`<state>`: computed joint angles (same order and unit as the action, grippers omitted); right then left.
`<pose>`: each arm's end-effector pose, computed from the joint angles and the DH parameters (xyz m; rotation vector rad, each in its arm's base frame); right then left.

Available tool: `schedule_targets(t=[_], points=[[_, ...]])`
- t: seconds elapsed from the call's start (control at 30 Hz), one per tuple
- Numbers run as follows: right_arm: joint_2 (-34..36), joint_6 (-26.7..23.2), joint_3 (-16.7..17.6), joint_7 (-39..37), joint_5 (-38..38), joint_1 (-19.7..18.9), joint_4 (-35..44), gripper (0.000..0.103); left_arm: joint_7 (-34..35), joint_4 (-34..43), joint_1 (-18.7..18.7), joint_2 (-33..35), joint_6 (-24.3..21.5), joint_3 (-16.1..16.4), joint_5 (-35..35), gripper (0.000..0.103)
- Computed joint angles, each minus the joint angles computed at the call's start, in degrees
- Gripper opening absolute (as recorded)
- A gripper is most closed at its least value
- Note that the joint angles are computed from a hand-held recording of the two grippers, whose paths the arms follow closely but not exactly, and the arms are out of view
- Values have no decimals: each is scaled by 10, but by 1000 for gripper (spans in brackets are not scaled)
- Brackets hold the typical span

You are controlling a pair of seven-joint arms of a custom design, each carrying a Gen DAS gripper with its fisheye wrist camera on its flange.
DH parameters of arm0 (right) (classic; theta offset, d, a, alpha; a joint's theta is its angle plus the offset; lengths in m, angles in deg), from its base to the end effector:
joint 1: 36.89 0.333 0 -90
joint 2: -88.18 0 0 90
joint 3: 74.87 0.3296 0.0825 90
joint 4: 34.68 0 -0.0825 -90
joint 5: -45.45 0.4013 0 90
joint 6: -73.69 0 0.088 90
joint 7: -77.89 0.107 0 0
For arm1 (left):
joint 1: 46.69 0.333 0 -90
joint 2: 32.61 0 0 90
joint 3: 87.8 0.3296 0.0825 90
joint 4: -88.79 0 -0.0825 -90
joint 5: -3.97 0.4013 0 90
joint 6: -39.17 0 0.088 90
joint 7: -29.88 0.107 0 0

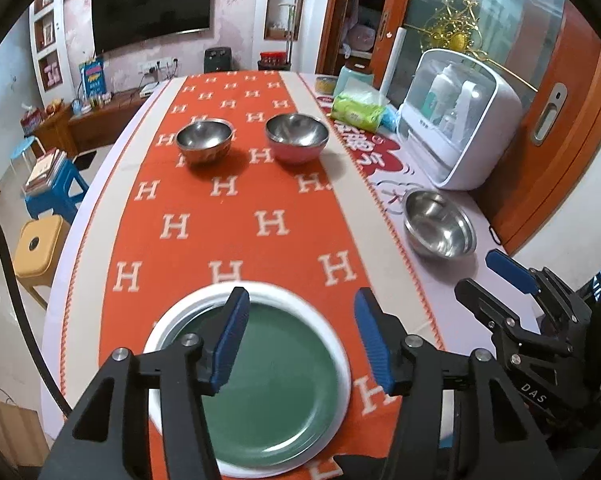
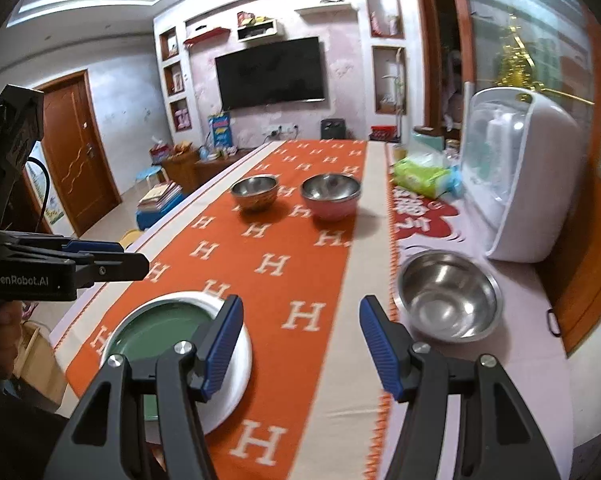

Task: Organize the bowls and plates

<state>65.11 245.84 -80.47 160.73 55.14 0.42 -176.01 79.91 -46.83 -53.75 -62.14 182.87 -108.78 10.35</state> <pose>0.4153 0.2365 0.5569 -1.9323 1.1321 -0.4688 0.3959 -0.2390 0.5801 -1.9892 1.7533 -0.7577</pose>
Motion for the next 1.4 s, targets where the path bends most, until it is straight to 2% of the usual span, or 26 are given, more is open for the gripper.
schedule_targets(t=[0.13,0.3,0.37,0.53,0.6,0.73,0.87,0.97,1.13,1.23,1.33,1.4], points=[[-5,17,-26,-22,2,0,-5,61,-15,34,6,39,14,-14,15,59],[-6,47,-56,-37,1,-1,-12,61,-60,80,13,92,30,-36,71,68],[-6,55,-65,-34,-4,-10,-16,66,-87,103,14,119,33,-42,97,69],[0,55,-80,-22,-12,-29,-12,71,-112,152,-13,181,31,-26,131,70],[8,55,-92,-25,-10,-28,-7,72,-118,176,-26,209,27,-19,146,75],[23,53,-113,-33,6,-24,5,73,-108,218,-55,254,17,3,153,76],[43,44,-112,-34,26,-39,15,73,-84,254,-86,296,10,28,138,82],[63,27,-110,-41,47,-50,28,73,-62,279,-104,326,-3,45,116,83],[103,5,-80,-52,74,-94,51,73,-43,322,-126,374,-25,65,89,83],[125,-1,-54,-55,77,-124,64,73,-18,339,-130,401,-16,73,57,83],[146,-13,-44,-82,108,-134,79,73,-9,360,-138,429,-18,83,41,83],[161,-23,-40,-107,135,-139,93,73,-6,382,-143,450,-36,88,33,83]])
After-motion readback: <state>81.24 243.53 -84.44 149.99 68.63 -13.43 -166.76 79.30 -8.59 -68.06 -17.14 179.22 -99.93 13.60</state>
